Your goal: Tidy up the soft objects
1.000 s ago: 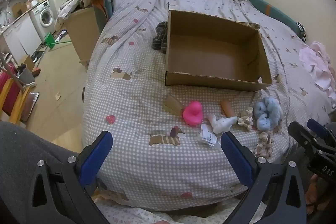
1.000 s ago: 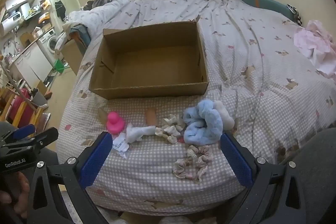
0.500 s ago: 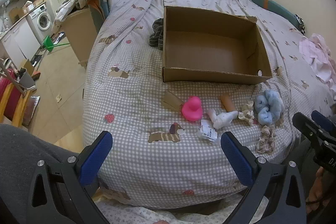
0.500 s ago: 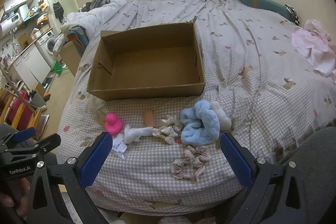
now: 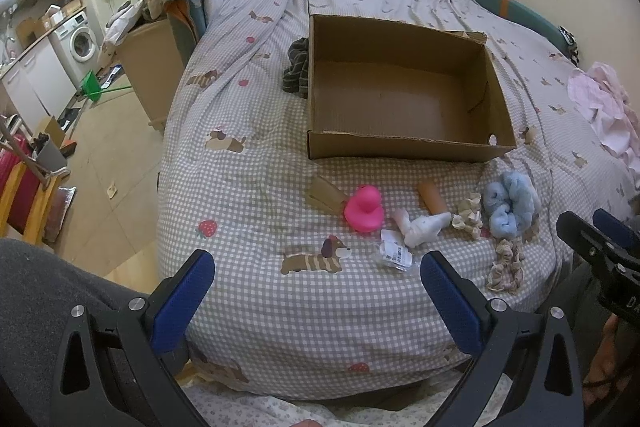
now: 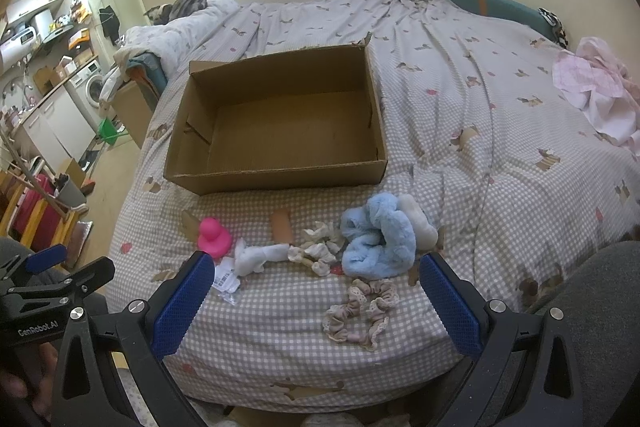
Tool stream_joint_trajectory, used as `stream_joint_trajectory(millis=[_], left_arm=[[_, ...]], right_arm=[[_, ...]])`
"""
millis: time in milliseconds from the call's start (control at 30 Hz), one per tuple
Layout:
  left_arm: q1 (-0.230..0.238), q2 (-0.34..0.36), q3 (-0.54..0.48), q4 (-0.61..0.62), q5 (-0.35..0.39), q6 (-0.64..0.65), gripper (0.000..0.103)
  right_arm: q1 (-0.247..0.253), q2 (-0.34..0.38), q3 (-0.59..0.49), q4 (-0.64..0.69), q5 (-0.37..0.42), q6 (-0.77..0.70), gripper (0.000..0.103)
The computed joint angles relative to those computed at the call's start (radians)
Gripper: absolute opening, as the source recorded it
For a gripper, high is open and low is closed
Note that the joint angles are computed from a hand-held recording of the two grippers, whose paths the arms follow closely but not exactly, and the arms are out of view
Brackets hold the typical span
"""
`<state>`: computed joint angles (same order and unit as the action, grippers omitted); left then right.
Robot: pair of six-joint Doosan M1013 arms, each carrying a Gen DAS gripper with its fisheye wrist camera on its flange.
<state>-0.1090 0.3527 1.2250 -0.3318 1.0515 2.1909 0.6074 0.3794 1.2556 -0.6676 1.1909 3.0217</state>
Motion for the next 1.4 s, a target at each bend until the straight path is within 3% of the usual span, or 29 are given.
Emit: stream_joint_trajectory(millis=[1400], left_arm=[[0.006, 0.000, 0.000, -0.025, 0.006, 0.003, 0.103]], right_arm=[[-0.002, 0.000, 0.001, 0.007, 0.001, -0.003, 0.103]])
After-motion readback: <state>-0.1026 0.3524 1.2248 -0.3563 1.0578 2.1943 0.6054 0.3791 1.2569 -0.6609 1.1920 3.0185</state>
